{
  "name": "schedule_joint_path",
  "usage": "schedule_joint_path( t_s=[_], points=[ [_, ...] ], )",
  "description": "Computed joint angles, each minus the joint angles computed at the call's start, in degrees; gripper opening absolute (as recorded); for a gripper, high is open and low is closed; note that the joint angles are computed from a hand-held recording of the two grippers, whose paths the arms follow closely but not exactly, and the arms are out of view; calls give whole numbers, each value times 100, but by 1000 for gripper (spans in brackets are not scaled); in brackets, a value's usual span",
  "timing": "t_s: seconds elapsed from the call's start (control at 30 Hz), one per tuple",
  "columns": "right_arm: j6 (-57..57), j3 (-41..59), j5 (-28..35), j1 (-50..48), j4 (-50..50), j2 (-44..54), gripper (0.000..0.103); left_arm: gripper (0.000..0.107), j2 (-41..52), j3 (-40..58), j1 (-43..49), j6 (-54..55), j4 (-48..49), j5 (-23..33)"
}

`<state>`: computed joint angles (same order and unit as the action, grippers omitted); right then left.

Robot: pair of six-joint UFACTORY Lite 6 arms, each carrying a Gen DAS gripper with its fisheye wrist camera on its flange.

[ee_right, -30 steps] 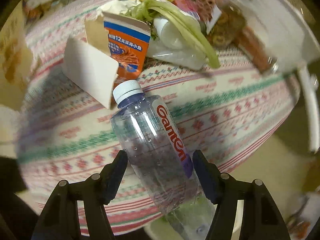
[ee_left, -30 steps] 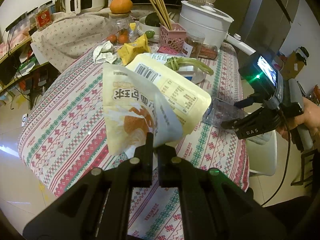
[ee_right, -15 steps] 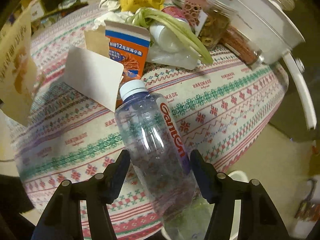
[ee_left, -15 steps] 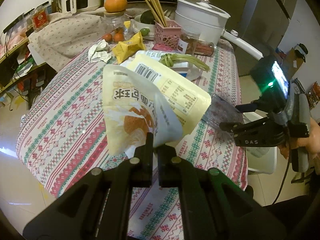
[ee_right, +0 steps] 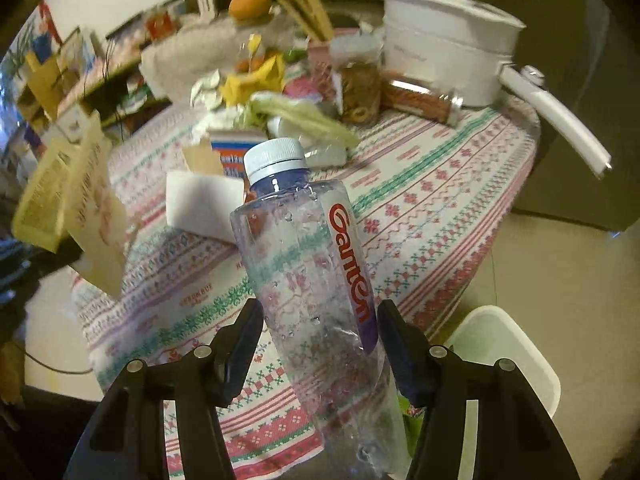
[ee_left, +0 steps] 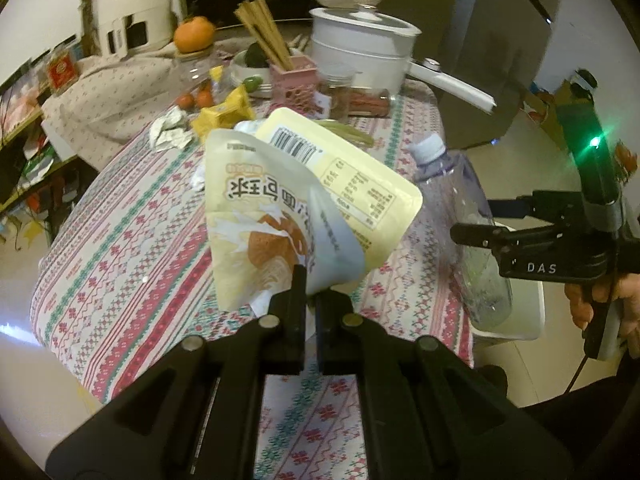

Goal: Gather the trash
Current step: 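Carry the bottle and pouch over the white bin with both tools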

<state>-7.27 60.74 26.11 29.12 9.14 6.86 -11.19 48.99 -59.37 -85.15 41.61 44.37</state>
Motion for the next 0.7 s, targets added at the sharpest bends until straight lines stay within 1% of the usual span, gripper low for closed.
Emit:
schedule_joint_path(
  t_s=[0.1,0.2,0.3,0.4,0.57,0.7],
  points=[
    [69,-332,-134,-68,-168,-419,59,4,343,329,-139,-71,93,-9],
    [-229,-463,-231,-281,78,-596,59,4,754,739,-251,-96,183,-37],
    [-809,-673,-319,-552,614,-798,59,4,1072,1056,-325,-109,234,-65],
    [-1148,-816,-333,-756,908,-974,59,4,1414,1396,-394,-121,304,-113],
    [-2024,-1084,-232,-1254,1697,-1413,58,4,1896,1882,-452,-101,367,-331],
    [-2490,-1319,-94,-1711,1988,-1825,58,4,2381,2428,-561,-42,365,-482]
  ],
)
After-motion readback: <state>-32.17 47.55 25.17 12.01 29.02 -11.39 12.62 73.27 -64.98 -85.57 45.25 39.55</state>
